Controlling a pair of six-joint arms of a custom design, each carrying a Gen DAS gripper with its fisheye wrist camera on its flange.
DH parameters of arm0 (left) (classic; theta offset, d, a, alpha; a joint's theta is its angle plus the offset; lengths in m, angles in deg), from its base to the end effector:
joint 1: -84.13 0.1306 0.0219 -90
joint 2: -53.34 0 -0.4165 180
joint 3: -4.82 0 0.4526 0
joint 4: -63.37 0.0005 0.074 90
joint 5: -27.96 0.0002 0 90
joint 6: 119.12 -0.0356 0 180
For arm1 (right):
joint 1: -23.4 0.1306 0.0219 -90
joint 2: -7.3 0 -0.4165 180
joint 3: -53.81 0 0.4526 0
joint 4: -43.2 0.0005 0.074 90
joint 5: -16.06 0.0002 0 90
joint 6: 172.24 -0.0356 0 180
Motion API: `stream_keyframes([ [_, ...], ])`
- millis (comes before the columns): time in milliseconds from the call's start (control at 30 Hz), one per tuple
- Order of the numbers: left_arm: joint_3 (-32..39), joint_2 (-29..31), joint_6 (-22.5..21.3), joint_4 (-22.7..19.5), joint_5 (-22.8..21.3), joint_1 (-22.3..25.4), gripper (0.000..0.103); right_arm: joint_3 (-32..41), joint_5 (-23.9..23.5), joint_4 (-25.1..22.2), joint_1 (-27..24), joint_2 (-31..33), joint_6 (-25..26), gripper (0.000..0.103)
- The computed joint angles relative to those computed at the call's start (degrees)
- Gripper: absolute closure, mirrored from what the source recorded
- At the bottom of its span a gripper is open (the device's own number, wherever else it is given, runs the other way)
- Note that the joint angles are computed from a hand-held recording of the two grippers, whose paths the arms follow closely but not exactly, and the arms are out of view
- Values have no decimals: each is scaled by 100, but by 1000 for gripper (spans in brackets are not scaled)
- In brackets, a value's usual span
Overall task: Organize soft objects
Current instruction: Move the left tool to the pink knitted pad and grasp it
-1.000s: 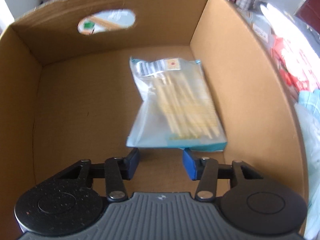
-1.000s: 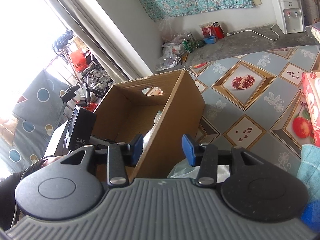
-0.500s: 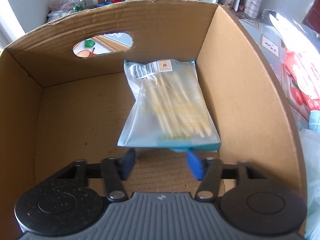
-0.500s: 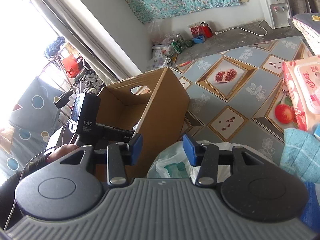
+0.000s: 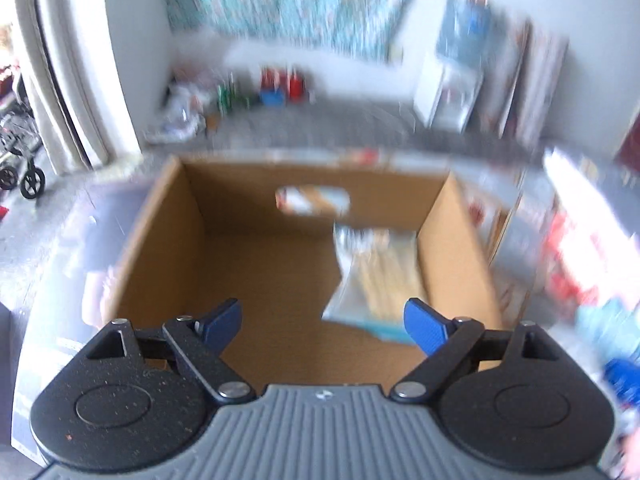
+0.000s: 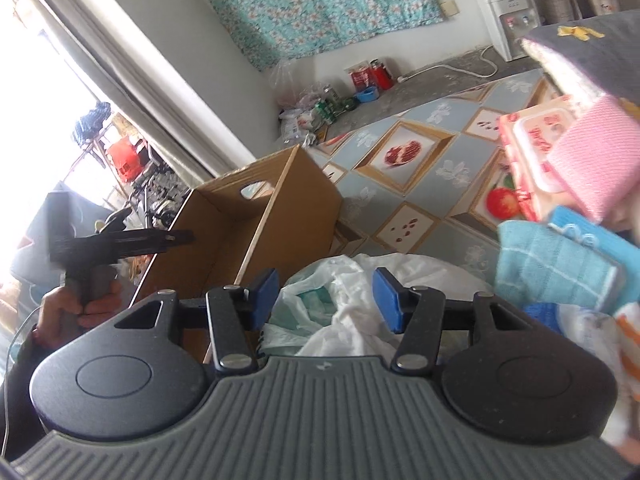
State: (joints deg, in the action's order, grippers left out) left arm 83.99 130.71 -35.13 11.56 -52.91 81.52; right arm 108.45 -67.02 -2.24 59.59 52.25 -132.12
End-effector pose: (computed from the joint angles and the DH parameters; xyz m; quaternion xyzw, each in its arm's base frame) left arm 0.4524 -0.0268 0.4675 0.0975 0.9320 -0.0646 0.3429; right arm 0.2142 0.1508 0.4370 0.1332 0.8788 0.2713 0.3693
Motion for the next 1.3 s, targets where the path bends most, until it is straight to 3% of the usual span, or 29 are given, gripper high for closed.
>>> stream_keyframes([
  [133, -127, -570, -67, 346, 280, -177, 12, -63, 399, -474, -154, -584, -111, 51],
  [267, -232, -806, -391, 664, 498, -760, 7, -201, 255, -865, -874, -1230, -272, 51],
  [367, -266, -707, -655, 858, 408, -1441, 7, -306, -343, -1018, -1841, -1544, -191, 51],
  [467, -275, -381, -770, 1148, 333, -2143, 7, -442, -1301, -1038, -3073, -1613, 12, 51],
  [600, 5, 432, -1026, 1163, 694, -2772, 7, -584, -2344, -873, -4345, -1210, 281, 51],
  [700, 267, 1037, -1200, 1262, 529, -3136, 7, -657, -2823, -633, -4913, -734, 352, 51],
  [933, 846, 2088, -1892, 1255, 194, -3665, 4, -886, -3255, -53, -5455, 165, 396, 53],
  [1300, 1186, 2650, -2286, 1417, 15, -3912, 2, -964, -3543, 785, -5535, 1067, 402, 54],
])
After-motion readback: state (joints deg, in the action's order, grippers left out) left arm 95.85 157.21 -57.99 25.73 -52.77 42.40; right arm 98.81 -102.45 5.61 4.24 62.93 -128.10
